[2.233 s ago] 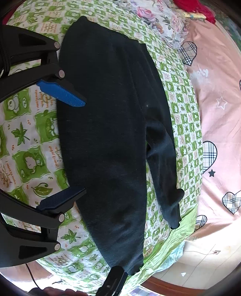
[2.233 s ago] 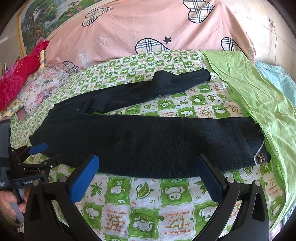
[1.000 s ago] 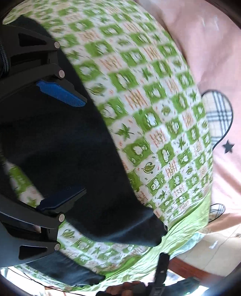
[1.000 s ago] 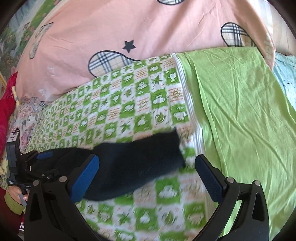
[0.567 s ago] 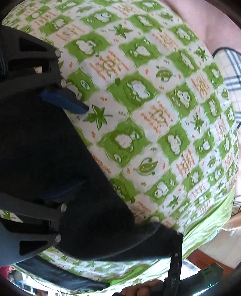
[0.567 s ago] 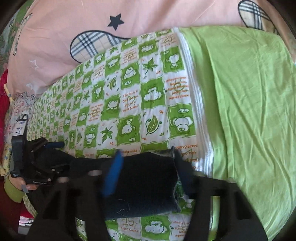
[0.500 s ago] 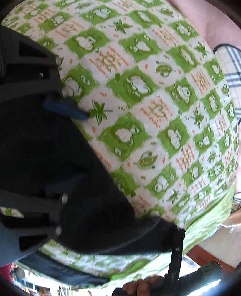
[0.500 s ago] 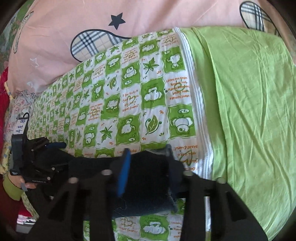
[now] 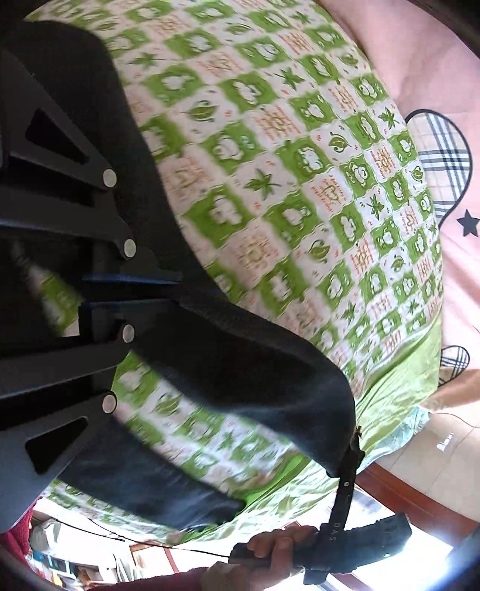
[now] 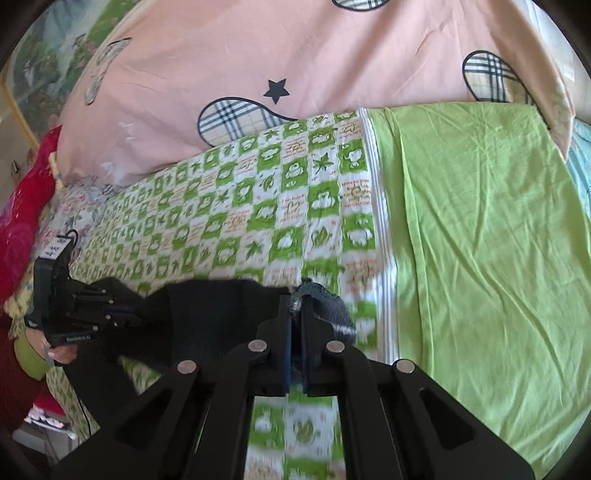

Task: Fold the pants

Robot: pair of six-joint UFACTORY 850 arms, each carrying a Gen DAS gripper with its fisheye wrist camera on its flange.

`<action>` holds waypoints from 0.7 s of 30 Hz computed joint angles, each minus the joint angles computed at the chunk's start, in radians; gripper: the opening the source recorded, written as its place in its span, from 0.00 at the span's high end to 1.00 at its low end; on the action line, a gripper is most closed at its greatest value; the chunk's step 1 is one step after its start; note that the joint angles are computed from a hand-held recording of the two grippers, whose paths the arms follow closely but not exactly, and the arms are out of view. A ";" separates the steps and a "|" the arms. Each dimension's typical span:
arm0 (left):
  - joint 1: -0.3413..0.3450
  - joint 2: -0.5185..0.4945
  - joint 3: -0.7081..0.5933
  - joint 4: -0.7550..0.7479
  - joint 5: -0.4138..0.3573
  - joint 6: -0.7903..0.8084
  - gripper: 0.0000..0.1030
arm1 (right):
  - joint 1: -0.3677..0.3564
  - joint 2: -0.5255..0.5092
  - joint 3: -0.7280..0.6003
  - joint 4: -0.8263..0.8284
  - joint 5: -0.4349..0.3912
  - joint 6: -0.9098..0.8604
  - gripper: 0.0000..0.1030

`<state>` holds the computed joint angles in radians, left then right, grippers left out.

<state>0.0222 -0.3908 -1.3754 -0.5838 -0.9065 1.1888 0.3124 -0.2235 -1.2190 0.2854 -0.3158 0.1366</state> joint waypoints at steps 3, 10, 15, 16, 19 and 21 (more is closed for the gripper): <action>0.015 0.061 0.066 -0.022 0.005 0.027 0.96 | 0.017 0.071 0.085 0.025 0.049 -0.044 0.96; 0.054 0.149 0.153 -0.052 0.000 0.079 0.97 | 0.044 0.186 0.232 0.002 0.112 0.004 0.96; 0.088 0.228 0.240 -0.090 -0.026 0.113 0.97 | 0.067 0.264 0.328 -0.004 0.170 0.032 0.96; 0.095 0.237 0.249 -0.095 -0.033 0.118 0.97 | 0.071 0.279 0.346 0.012 0.186 0.020 0.96; 0.117 0.283 0.300 -0.117 -0.052 0.144 0.97 | 0.088 0.323 0.393 0.006 0.221 0.031 0.96; 0.126 0.308 0.329 -0.128 -0.067 0.160 0.97 | 0.099 0.345 0.413 -0.102 0.227 0.135 0.96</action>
<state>0.1485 -0.0829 -1.0464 -0.7117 -0.9737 1.3487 0.4116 0.1215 -0.8062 0.1838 -0.0885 0.2715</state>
